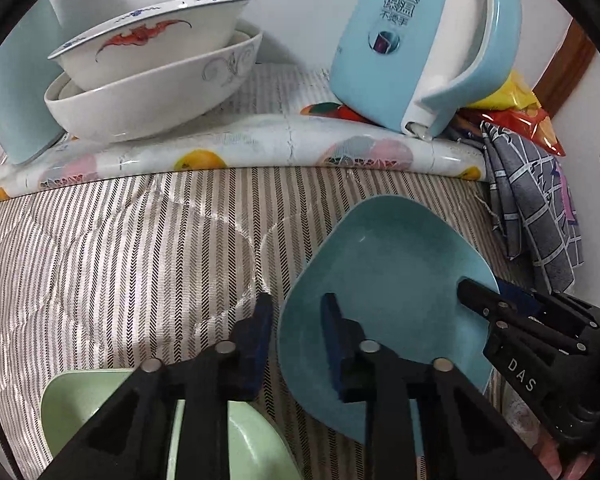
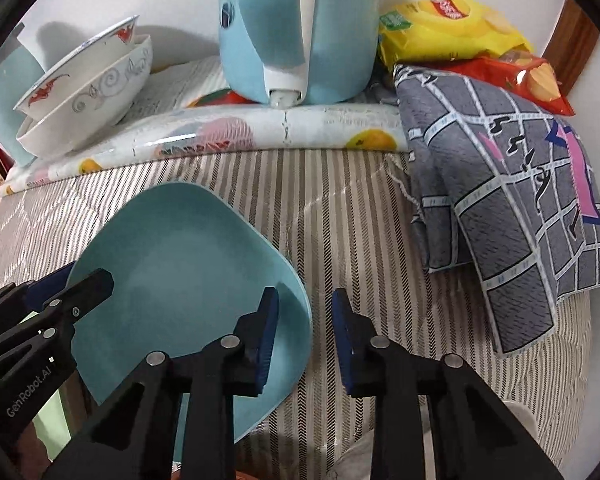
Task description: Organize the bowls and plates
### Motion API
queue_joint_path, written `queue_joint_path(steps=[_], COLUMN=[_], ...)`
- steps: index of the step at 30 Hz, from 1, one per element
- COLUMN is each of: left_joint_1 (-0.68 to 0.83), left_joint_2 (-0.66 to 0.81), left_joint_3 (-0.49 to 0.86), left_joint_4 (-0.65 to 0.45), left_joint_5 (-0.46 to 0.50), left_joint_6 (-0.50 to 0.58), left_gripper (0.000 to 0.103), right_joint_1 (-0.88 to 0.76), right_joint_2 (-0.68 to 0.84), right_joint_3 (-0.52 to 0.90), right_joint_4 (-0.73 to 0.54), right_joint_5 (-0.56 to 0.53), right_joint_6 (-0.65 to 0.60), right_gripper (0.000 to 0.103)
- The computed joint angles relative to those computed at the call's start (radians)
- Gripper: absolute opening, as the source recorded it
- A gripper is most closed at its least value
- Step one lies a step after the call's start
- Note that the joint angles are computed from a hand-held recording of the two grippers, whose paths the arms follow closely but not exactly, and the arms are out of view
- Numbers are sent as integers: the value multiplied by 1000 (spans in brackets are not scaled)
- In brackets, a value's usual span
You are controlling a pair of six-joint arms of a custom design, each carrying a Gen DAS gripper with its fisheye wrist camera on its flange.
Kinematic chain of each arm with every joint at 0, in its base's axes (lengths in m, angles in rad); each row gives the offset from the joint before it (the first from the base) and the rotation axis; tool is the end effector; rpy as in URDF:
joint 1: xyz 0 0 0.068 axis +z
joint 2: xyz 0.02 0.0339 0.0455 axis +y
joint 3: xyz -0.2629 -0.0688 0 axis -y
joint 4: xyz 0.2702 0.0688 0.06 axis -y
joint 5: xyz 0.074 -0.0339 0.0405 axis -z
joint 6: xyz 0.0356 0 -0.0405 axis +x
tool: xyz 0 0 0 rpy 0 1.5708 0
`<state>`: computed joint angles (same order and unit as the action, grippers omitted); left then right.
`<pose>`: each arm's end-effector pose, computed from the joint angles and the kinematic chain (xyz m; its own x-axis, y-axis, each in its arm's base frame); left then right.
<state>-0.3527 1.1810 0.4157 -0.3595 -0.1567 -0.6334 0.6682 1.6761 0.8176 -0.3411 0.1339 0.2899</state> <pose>0.1930 -0.0651 0.1143 -0.8470 -0.3112 -0.4310 -0.2770 0.9503 -0.1418 0.2457 0.1879 0.1078 -0.8656 -0.3223 -0.3832 -0.3429 0.9392 -0.0155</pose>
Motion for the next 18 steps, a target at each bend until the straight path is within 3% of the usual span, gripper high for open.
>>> queue_joint_path(steps=[3,8,18], left_joint_1=[-15,-15,-125], left_joint_2=[12,-63,-297], left_joint_3=[0,-14,18], left_joint_4=[7,-13,-221], left_joint_5=[-23,-43,-145], left_joint_6=[-7,-1,-54], left_gripper=[12,10,10], right_joint_1=[8,5,16], right_joint_2=[12,-48,-280], right_joint_3=[5,-39,-127], right_joint_4=[11,54,3], right_joint_5=[-8,-8,2], right_joint_6=[2,16,49], right_gripper=[17,13,13])
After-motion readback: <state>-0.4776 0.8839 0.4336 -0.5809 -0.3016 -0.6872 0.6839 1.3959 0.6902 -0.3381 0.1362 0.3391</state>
